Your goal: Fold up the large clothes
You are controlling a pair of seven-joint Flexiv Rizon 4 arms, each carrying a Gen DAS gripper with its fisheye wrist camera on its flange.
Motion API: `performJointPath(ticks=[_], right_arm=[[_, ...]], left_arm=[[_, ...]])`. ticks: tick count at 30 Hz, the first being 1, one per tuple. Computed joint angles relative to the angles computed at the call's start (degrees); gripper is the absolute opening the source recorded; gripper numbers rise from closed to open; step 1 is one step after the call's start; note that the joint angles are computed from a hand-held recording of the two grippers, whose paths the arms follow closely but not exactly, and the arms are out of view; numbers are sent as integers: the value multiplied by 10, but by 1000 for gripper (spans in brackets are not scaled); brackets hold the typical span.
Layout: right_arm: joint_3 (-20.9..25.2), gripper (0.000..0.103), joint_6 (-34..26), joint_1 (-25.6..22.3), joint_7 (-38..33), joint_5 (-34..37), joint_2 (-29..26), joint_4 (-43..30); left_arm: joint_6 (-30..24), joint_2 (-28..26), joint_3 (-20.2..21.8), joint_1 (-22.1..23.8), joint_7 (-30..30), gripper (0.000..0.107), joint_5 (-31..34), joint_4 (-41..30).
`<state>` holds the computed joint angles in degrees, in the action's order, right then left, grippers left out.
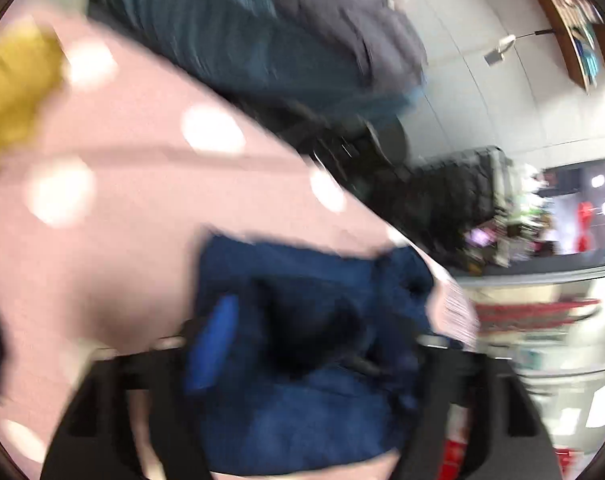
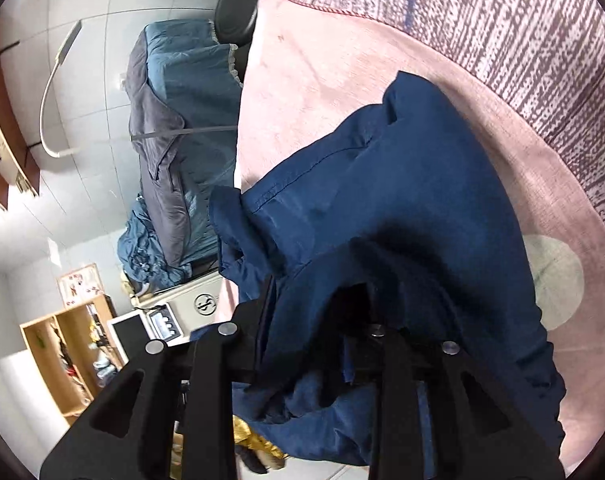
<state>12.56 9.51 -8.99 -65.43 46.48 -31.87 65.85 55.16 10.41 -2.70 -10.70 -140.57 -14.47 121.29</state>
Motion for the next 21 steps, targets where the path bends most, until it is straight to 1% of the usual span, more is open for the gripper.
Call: performJointPath(ticks=[1,2,3,4,5,6,7,9,10,12,13,15,16,18,19,21], right_arm=[[1,31,-7,-4,9,8,-5,-5],[2,34,-7,-6,15,15,-7,-7],[3,38,-6,-9,23,23,-9,-9],[5,40,-8,-13,31,31,-11,-10],[7,45,-11,-18,41,42,-14,-14],[12,53,-6,-25,44,59,-12,-13],[15,56,1,-30,44,72,-9,-11],[19,63,-2,-34,36,82,-6,-16],[21,64,-8,-37,24,85,-4,-21],[19,65,-19,-33,-5,71,6,-28],[15,65,-25,-27,-23,54,11,-33],[0,65,-27,-1,-78,-14,30,-36],[-11,65,-16,21,-116,-68,47,-29],[-23,65,9,51,-170,-139,72,-5],[-28,65,26,71,-205,-186,87,14],[-34,65,56,100,-253,-251,107,47]], left_arm=[[-24,17,-5,14,-18,84,51,-9],[-49,31,-6,20,-21,84,75,-14],[-71,38,-7,24,-22,84,86,-19],[-108,44,-11,27,-23,84,101,-28],[-138,48,-17,28,-20,84,114,-36],[-154,49,-21,25,-16,84,121,-40],[-173,48,-28,20,-7,84,130,-45],[-193,45,-40,8,3,84,142,-48],[-198,40,-48,0,2,84,147,-48],[-200,31,-55,-11,-2,84,152,-47],[-194,23,-58,-17,-11,84,152,-45],[-180,10,-61,-26,-27,84,154,-41],[-171,5,-59,-29,-28,84,153,-38],[-164,-5,-57,-34,-29,84,160,-40],[-168,-12,-59,-35,-29,84,170,-48],[-184,-30,-62,-36,-18,84,192,-72]])
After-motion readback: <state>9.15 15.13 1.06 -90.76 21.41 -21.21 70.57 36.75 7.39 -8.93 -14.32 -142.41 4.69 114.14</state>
